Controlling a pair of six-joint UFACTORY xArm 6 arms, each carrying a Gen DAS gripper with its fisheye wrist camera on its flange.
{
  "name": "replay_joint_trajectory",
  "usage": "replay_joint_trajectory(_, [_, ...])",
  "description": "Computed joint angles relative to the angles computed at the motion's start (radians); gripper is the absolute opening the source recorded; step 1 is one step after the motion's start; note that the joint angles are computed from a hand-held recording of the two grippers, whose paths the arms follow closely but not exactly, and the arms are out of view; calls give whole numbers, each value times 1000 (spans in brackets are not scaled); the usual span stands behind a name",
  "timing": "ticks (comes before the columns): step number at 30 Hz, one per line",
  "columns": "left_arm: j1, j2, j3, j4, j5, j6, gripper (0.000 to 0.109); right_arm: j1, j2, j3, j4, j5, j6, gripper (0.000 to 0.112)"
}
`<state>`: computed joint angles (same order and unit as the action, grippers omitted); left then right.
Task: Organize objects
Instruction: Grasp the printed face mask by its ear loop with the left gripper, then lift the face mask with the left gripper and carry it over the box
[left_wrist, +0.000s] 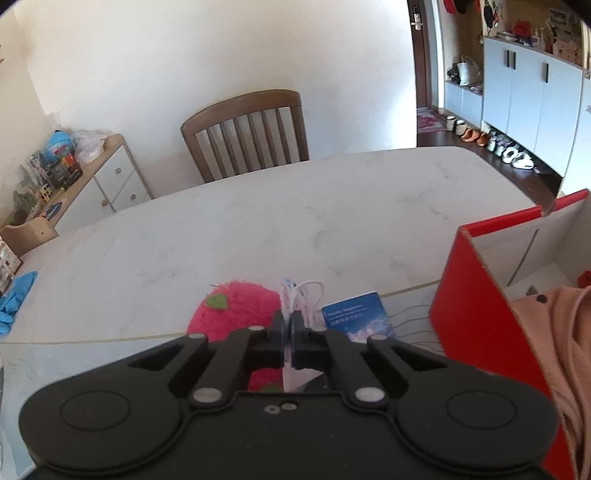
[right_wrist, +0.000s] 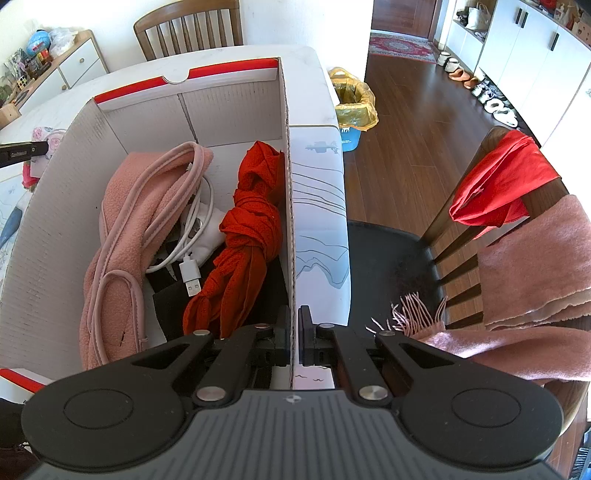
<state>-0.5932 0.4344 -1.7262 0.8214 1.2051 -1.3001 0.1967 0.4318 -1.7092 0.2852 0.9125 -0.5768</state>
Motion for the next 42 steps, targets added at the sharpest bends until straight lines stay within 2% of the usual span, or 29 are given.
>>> replay_joint_trajectory(13, [-27,-130,82,9,-114,-79,0,1,1,-1,0,2,2,4])
replay_joint_trajectory(24, [-77,-154,25,42,-197,-69,0,2,-1,1,4,1,3,4])
replay_joint_trajectory(32, [-75,-67,-81,-17,-329,17,0,2,1,-1,10,0,2,4])
replay_joint_trajectory(42, [-54,136,-300,-150,-403,112,0,3,-1,3,10,-6,0,4])
